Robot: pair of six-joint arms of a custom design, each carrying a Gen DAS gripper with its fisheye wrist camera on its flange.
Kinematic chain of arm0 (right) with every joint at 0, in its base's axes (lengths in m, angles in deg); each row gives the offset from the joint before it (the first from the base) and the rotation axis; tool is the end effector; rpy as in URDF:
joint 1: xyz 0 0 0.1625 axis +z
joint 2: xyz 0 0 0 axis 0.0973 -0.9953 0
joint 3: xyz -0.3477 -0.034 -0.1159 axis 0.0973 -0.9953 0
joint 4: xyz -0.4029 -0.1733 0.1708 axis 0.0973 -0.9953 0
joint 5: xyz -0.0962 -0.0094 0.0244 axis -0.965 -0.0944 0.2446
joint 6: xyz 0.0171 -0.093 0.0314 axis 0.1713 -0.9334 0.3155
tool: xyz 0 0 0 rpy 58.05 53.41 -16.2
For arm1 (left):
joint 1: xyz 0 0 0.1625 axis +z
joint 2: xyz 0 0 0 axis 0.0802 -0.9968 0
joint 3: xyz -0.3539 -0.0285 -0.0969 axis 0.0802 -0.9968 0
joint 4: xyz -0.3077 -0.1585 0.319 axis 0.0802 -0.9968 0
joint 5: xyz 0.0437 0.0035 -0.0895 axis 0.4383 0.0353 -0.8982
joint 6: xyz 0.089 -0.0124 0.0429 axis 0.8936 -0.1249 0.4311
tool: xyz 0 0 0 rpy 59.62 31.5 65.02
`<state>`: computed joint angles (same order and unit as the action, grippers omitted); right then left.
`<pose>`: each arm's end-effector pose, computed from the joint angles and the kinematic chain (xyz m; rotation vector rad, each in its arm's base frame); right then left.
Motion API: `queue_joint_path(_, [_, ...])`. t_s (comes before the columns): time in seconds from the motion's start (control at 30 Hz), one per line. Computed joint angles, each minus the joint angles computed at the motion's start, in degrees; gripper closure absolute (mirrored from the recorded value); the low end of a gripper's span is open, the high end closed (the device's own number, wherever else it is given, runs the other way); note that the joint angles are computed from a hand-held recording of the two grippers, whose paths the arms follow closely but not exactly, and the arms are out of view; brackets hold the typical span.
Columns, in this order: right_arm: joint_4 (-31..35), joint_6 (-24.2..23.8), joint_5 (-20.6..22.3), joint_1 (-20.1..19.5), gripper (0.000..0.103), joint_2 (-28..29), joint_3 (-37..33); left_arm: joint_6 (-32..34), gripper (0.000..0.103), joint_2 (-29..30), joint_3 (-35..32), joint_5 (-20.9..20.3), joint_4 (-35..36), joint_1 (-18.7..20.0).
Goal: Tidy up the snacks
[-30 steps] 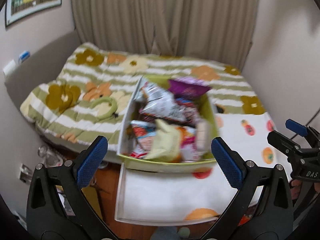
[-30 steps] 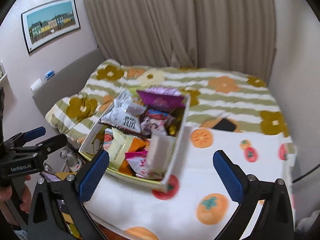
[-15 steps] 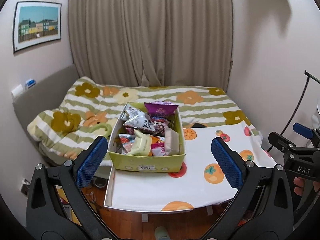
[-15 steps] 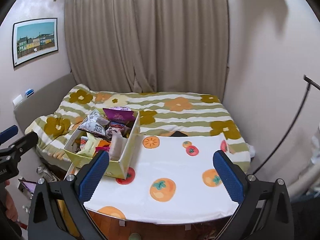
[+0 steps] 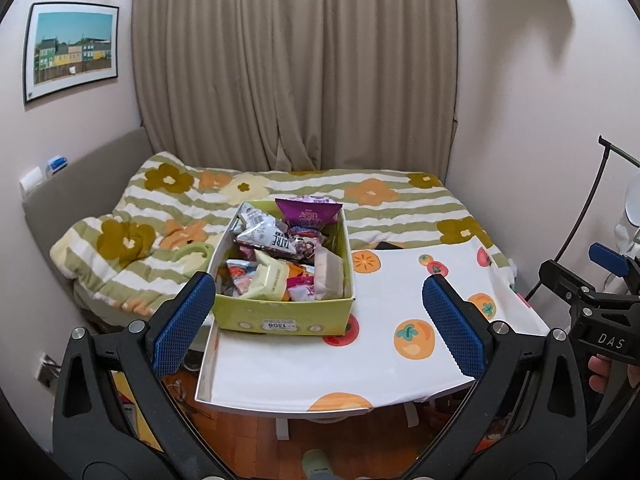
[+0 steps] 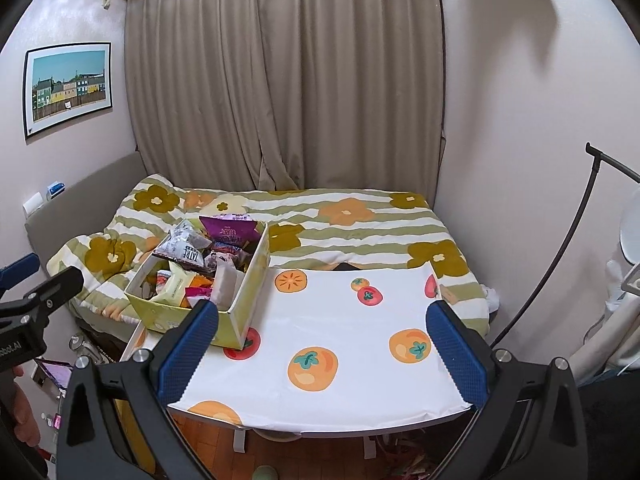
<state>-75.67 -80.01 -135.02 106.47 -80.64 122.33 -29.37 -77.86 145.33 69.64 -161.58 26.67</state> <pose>0.3571 -0.6429 0.3525 0.8986 -2.2737 1.0285 -0.4550 -0.5474 0.2645 0.1216 1.9064 -1.2936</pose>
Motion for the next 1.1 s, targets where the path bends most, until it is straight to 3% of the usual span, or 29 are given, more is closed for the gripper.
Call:
queue_joint_path(0.57, [0.4,1.0,-1.0,-0.4,0.000,0.8,-1.3,12.3,0.000,1.9,0.1,0.3,-13.6,1.2])
queue_joint_path(1.1, [0.8,1.2,-0.9,-0.6,0.000,1.6,-2.7,14.9,0.000,3.1,-0.9,0.8,-15.7,2.0])
